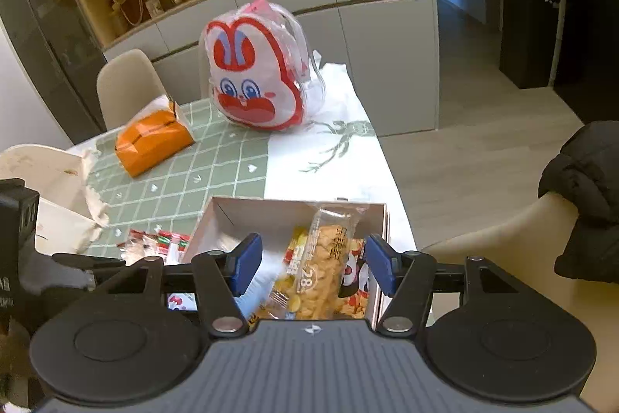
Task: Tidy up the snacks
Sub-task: 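Lift the wafer stick with the right tool while the left tool carries the bar pack to the box, then release the bar pack and wafer stick into the pink box with both tools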
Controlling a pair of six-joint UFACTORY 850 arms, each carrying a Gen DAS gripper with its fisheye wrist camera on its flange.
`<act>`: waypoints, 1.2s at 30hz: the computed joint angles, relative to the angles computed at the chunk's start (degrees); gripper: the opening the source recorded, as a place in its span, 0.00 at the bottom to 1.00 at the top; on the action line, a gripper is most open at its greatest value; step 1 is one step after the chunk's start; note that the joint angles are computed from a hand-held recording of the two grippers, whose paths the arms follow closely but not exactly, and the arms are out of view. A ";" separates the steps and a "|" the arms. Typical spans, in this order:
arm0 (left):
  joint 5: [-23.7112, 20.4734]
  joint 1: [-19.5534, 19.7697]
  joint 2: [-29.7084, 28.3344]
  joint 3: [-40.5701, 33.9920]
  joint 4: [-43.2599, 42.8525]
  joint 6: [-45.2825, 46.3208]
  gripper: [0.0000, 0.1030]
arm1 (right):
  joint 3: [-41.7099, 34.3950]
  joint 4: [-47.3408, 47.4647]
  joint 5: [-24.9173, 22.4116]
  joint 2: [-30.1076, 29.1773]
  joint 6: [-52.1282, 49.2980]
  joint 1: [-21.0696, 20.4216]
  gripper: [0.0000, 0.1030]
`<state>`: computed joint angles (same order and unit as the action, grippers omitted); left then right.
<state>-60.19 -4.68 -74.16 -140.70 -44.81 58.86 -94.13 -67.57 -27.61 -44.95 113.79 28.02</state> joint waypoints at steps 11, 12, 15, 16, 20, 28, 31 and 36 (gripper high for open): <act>3.86 3.38 7.15 11.20 -7.92 2.13 0.77 | 3.96 -0.95 -4.56 3.01 0.50 3.71 0.66; 4.21 3.87 8.07 12.95 -7.93 3.34 0.77 | 4.84 -0.58 -0.16 3.38 2.13 3.12 0.66; 6.84 6.03 11.56 19.69 -8.32 5.77 0.77 | 4.87 13.34 16.08 2.53 -7.06 0.70 0.66; 7.57 6.86 11.91 20.59 -8.09 4.55 0.77 | 4.35 19.34 20.64 1.32 -13.02 0.08 0.66; 9.40 9.29 10.81 19.83 -6.82 -0.95 0.77 | -4.06 41.85 18.57 -5.70 -37.00 0.08 0.59; 9.14 10.30 7.25 15.33 -4.31 -7.31 0.71 | -14.09 32.63 1.46 -11.11 -32.86 0.55 0.54; 9.58 9.41 5.82 13.05 -5.07 -5.42 0.61 | -15.05 24.22 -4.99 -11.68 -29.95 3.12 0.54; 12.42 7.01 -1.90 -0.48 0.55 -9.85 0.61 | -15.67 24.76 -9.73 -12.95 -33.19 4.79 0.54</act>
